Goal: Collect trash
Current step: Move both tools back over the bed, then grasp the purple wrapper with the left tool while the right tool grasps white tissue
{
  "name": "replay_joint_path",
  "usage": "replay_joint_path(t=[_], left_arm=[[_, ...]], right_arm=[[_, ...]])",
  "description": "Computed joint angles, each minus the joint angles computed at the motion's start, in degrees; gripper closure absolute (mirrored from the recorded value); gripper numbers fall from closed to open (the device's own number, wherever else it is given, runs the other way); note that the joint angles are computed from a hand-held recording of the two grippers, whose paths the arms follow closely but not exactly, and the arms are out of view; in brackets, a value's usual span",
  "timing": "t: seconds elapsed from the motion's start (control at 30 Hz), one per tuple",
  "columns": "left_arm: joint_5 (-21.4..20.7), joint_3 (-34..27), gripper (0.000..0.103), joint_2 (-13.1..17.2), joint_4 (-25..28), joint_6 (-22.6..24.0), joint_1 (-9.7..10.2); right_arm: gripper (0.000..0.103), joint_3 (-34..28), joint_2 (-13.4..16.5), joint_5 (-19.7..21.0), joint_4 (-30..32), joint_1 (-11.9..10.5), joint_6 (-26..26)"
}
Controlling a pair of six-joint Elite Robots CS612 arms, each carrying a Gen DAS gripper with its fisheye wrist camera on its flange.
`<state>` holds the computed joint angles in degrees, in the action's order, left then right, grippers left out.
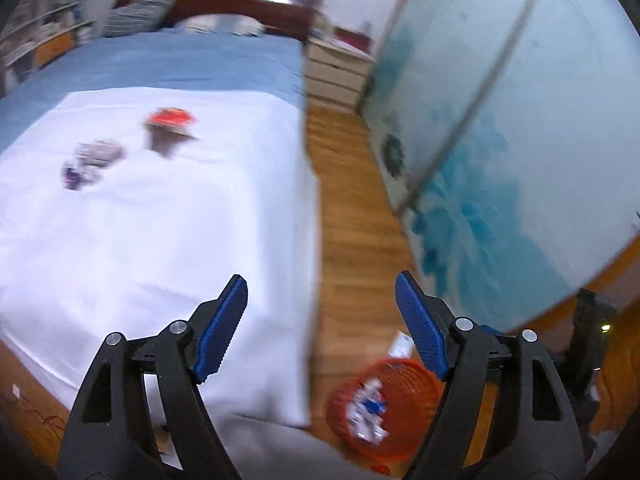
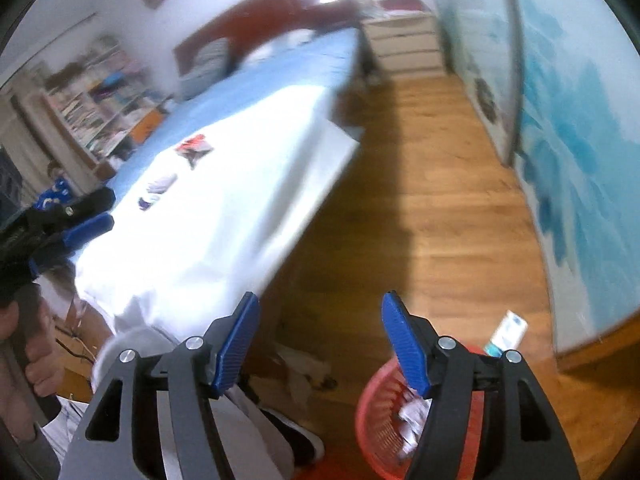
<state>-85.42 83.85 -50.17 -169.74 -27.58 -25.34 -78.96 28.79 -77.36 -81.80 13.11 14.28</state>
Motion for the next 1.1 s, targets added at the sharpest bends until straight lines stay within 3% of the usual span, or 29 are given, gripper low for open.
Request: replay_joint_path(t=[0.17, 0.3, 0.4, 0.6, 0.67, 0.73, 0.87, 0.93, 0.97, 1.0, 1.1], left_arm=[[3.72, 0.99, 0.027, -0.13, 0.16, -0.31, 4.05], [7.14, -1.77, 0.027, 1.93, 2.42, -2.17, 7.44], [6.19, -5.93, 0.027, 4.48, 4.77, -3.99, 10.19], [2.45, -14.04, 0.027, 10.71, 6.46, 0.79, 13.96], [1.56, -15.58, 0.027, 11.96, 6.64, 0.52, 14.69], [3.99, -17.5, 0.027, 13.29, 8.33, 0.19, 15.05], [-0.45, -19.54, 0.027, 14.6, 11.73, -4.05, 16.6], [-1.5, -19.55, 0.036, 14.73, 12.1, -5.71, 17.0], [-3.02, -19.73, 0.061, 14.92, 12.66, -7.07, 17.38], [-4.24, -19.62, 0.076, 14.96, 12.86, -8.05, 17.64], [-6.07, -18.62, 0.079, 14.86, 10.22, -10.33, 18.08]], right_arm=[[0.038, 8.4, -4.3, 1.05, -6.45, 2.83, -0.41], [0.038, 15.34, -7.73, 1.16, -11.16, 5.44, -1.99], [0.038, 20.5, -10.11, 1.19, -14.29, 7.08, -2.5], [0.038, 28.02, -13.51, 2.07, -18.08, 9.6, -2.18], [0.038, 29.3, -13.94, 2.43, -18.23, 10.06, -2.19], [0.038, 30.3, -14.21, 2.43, -18.31, 10.63, -2.43], [0.038, 32.5, -14.86, 2.6, -18.37, 11.47, -2.89], [0.038, 33.81, -15.32, 2.91, -18.55, 11.79, -3.47], [0.038, 34.95, -15.77, 2.97, -19.13, 11.96, -3.74], [0.038, 35.82, -16.09, 3.11, -19.64, 12.01, -3.93], [0.038, 43.57, -19.49, 2.85, -24.61, 12.49, -5.13]])
